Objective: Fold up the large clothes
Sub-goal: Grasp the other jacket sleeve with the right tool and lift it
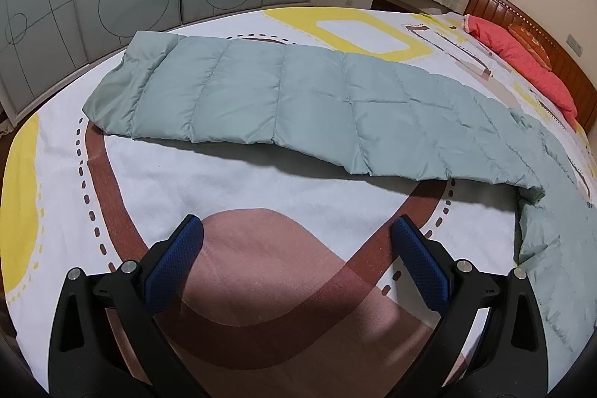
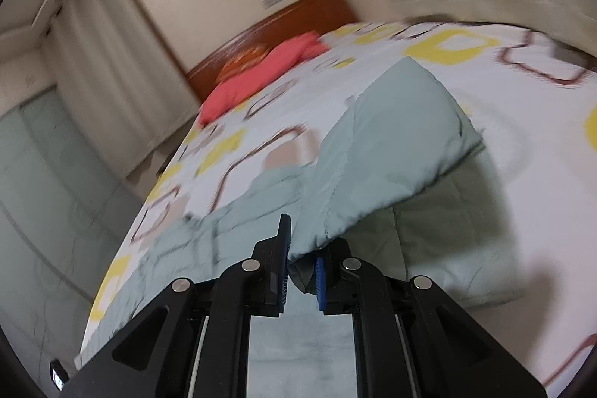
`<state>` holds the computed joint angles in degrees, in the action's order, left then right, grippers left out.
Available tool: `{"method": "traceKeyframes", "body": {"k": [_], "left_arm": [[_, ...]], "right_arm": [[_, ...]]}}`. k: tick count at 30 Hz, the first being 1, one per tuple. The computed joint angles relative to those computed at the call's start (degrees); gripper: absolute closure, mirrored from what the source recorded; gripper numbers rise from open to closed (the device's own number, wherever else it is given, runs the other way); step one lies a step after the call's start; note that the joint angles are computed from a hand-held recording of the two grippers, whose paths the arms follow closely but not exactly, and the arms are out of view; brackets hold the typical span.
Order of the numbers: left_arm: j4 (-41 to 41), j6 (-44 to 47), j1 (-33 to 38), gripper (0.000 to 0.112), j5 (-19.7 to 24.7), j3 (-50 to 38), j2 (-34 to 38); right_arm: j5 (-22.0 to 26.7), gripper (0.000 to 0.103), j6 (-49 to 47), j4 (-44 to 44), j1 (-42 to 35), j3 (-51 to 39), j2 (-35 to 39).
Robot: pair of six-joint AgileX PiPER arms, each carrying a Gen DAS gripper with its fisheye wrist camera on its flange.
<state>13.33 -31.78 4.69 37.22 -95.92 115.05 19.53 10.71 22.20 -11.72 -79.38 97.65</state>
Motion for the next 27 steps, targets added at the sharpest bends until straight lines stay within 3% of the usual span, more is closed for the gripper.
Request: {"method": "traceKeyframes", "body": {"k": [5, 14, 19, 27], "left_arm": [[0.1, -0.3, 0.0, 0.011, -0.7, 0.7, -0.2], [1.2, -0.8, -0.3, 0.011, -0.3, 0.1, 0.4], [1.2, -0.8, -0.3, 0.011, -0.3, 0.0, 0.4], [1.3, -0.9, -0.3, 0.011, -0.3, 0.0, 0.4]], "right_arm": [[4.2, 0.092, 8.8, -10.5, 8.5, -8.4, 6.7], [14.3, 0.092, 8.1, -15.2, 17.1, -21.0, 17.4], [18.3, 0.091, 7.2, -18.2, 19.9, -24.8, 20.6], [20.8, 0.090, 7.1, -17.9, 20.6, -27.9, 22.9]]}}
